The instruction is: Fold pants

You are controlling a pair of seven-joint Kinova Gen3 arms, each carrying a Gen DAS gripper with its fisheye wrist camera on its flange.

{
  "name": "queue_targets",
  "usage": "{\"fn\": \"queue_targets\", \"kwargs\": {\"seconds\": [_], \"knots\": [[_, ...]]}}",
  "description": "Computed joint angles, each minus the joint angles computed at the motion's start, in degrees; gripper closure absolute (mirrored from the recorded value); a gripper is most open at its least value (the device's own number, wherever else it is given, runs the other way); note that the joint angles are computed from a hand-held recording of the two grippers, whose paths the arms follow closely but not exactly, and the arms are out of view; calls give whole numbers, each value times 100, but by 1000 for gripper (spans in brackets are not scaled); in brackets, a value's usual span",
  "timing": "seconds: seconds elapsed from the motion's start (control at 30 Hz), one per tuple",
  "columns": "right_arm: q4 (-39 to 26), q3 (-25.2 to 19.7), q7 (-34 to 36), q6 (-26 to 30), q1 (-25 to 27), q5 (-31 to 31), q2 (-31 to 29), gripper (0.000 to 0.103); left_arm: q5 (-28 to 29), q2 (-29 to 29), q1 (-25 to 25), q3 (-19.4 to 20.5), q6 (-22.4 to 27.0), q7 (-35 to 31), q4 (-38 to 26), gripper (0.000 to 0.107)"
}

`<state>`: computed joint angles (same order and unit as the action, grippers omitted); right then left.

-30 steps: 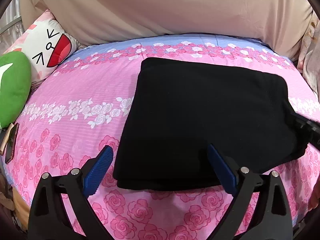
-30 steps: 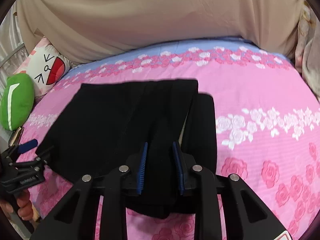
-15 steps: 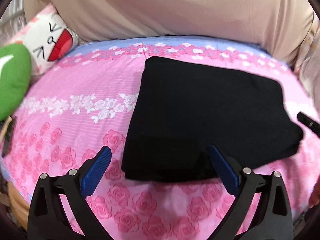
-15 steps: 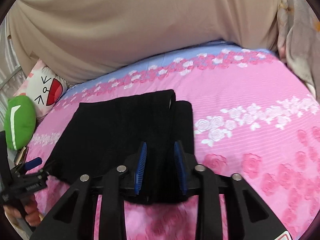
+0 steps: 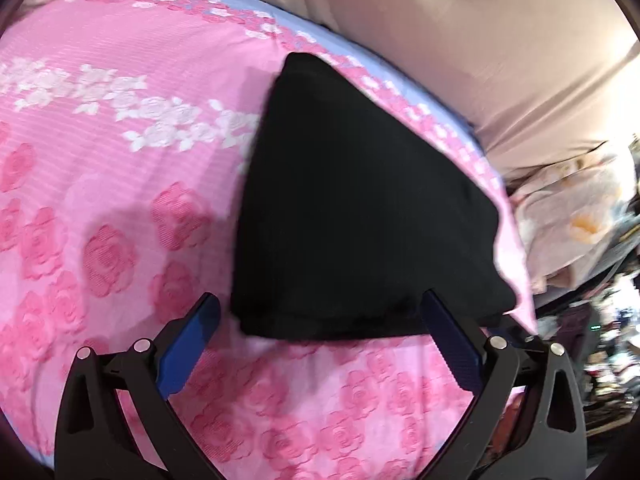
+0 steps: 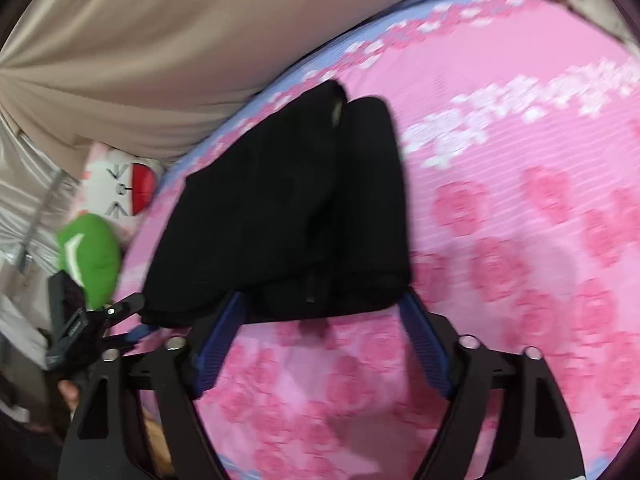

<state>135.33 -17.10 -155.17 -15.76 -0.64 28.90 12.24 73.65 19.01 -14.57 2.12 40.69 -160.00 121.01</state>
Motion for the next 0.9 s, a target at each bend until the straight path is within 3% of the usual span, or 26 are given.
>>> {"fn": "queue_targets", "kwargs": {"seconds": [0.07, 0.13, 0.23, 0.33, 0.37, 0.4, 0.5, 0.6, 0.7, 0.8, 0.87, 0.9], "knots": [[-81, 2, -80, -83, 10, 59, 88, 17, 38, 267, -232, 151, 421, 84, -215, 9], [-184, -116, -393, -214, 232, 388, 212, 14, -29, 426, -92, 40, 518, 361, -439, 9], [-296, -557, -675, -535, 840, 666, 503, 5, 23, 504, 79, 142, 182, 463, -592, 9], [-376, -519, -566, -550, 760, 382, 563, 5, 112, 464, 219, 240, -203, 564, -616, 10], [-364, -341, -421, -578, 558, 203, 539, 5, 136, 461, 262, 259, -313, 580, -625, 16], [-341, -106, -363, -632, 326, 82, 533, 8, 83, 426, 300, 250, -448, 631, -627, 28], [-269, 624, -180, -539, -394, -162, 376, 55, -52, 336, 266, 314, -651, 638, -548, 60], [-88, 1296, -420, -866, -906, 135, 290, 66, 64, 248, 70, 316, -414, 378, -429, 74], [48, 1817, -444, -905, -1477, 97, 90, 69, 33, 113, 50, 244, -318, 361, -346, 76], [157, 2008, -407, -593, -1747, -43, -201, 67, -114, 49, 77, 192, -189, 481, -364, 75], [176, 2417, -41, -127, -2278, -456, -354, 48, -277, 29, 112, 153, -220, 562, -360, 70], [163, 2643, 192, 106, -2543, -689, -408, 30, -373, 58, 152, 138, -302, 636, -372, 66]]}}
